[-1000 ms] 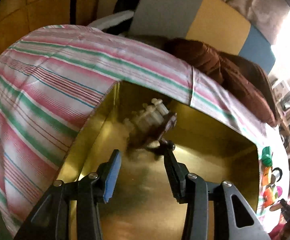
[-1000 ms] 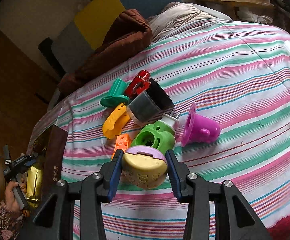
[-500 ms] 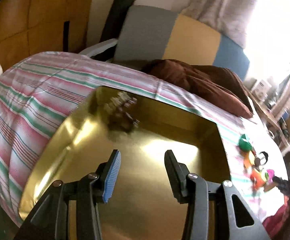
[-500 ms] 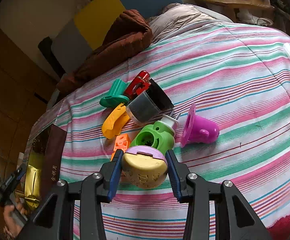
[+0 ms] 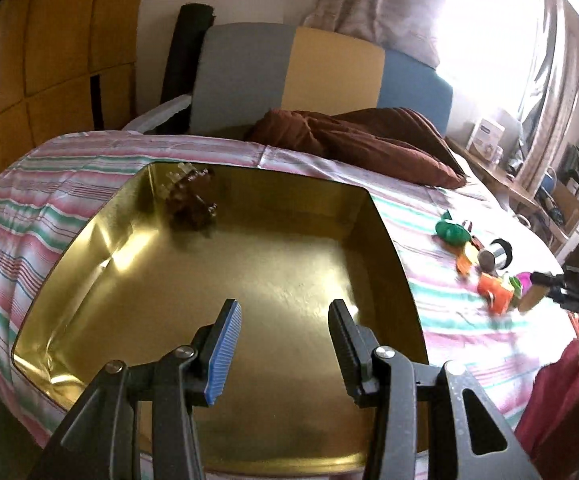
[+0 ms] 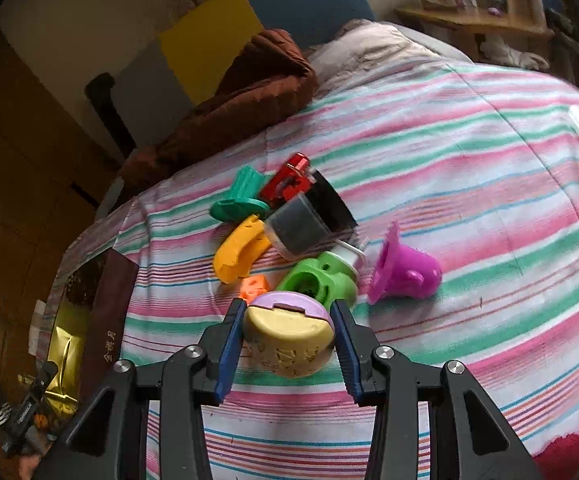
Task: Organize rigid objects
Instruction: 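Carry the yellow oval block over the gold tray and release it with the right tool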
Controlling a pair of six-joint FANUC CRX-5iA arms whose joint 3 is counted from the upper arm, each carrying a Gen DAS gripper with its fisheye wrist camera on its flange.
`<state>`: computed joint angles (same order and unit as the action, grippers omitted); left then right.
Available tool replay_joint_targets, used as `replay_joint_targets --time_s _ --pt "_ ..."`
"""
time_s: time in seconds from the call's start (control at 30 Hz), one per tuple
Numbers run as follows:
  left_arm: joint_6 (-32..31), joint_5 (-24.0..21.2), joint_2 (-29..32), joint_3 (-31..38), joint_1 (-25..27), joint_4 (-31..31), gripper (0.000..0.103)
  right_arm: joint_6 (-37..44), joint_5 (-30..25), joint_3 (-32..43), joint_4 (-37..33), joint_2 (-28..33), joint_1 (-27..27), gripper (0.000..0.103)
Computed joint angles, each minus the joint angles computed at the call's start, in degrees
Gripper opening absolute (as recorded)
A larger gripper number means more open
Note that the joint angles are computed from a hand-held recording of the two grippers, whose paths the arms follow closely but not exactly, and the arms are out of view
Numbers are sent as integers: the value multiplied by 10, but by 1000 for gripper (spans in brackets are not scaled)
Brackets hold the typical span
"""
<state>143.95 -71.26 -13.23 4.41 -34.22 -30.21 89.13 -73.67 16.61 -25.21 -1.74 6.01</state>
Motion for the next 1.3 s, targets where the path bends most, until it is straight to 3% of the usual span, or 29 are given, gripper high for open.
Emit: replay_joint_targets --time_s 0.3,0.57,0.9,1.3 --pt "9 -14 -17 -8 -18 -26 46 -7 -44 24 -49 -2 34 43" --pt "42 -30 -45 -22 -25 -47 46 -7 -70 91 -89 22 147 43" --pt "44 -62 -59 -22 -23 -58 47 -74 -82 188 -20 133 309 43" --pt "45 -32 -94 -54 21 -17 47 -165 -90 257 51 233 363 43"
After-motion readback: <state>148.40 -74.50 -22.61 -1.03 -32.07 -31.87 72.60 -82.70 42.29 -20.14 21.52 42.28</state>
